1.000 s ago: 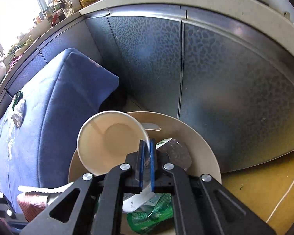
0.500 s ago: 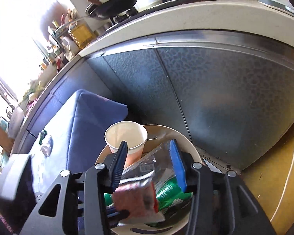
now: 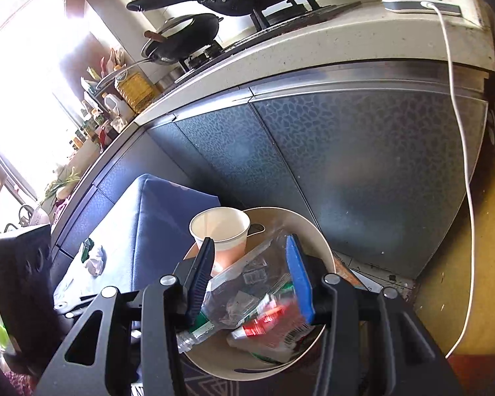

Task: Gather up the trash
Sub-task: 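Carry the wrapper and cup to the beige bin and open both tools, then return both tools to the table over the green-and-white snack packet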

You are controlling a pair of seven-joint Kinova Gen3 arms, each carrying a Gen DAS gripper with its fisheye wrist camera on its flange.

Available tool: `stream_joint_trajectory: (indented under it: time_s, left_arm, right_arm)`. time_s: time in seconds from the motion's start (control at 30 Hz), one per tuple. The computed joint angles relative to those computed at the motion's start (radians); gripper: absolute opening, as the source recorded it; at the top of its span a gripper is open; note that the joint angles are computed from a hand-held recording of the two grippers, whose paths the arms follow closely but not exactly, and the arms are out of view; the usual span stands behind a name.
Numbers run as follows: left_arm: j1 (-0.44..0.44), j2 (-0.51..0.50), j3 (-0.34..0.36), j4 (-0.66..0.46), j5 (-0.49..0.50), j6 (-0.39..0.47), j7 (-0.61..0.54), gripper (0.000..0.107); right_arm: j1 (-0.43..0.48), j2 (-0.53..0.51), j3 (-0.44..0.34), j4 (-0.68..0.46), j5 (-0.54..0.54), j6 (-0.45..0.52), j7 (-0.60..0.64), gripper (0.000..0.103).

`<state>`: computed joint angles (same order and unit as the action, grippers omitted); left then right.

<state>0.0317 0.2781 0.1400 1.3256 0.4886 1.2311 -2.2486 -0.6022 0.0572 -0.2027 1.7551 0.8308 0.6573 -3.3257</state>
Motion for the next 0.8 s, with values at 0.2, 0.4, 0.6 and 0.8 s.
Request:
stream_joint_trajectory:
  time_s: [0.2, 0.4, 0.6, 0.8]
  left_arm:
    - [-0.138, -0.057, -0.042, 0.03, 0.113, 0.03, -0.122, 0.035]
    - [-0.241, -0.13, -0.122, 0.108, 0.153, -0.006, -0.222, 0.035]
    - [-0.311, -0.189, -0.188, 0.192, 0.161, -0.073, -0.271, 0.035]
    - [-0.368, -0.213, -0.237, 0.234, 0.184, -0.097, -0.357, 0.035]
  right_arm:
    - [-0.025, -0.019, -0.029, 0.011, 0.062, 0.021, -0.093, 0.046]
    - [-0.065, 0.011, -0.051, -0.055, 0.086, 0.018, -0.069, 0.046]
    - [-0.153, 0.089, -0.026, -0.158, 0.08, 0.019, -0.03, 0.046]
    - [-0.281, 0.16, 0.002, -0.26, 0.098, 0.095, -0.051, 0.046]
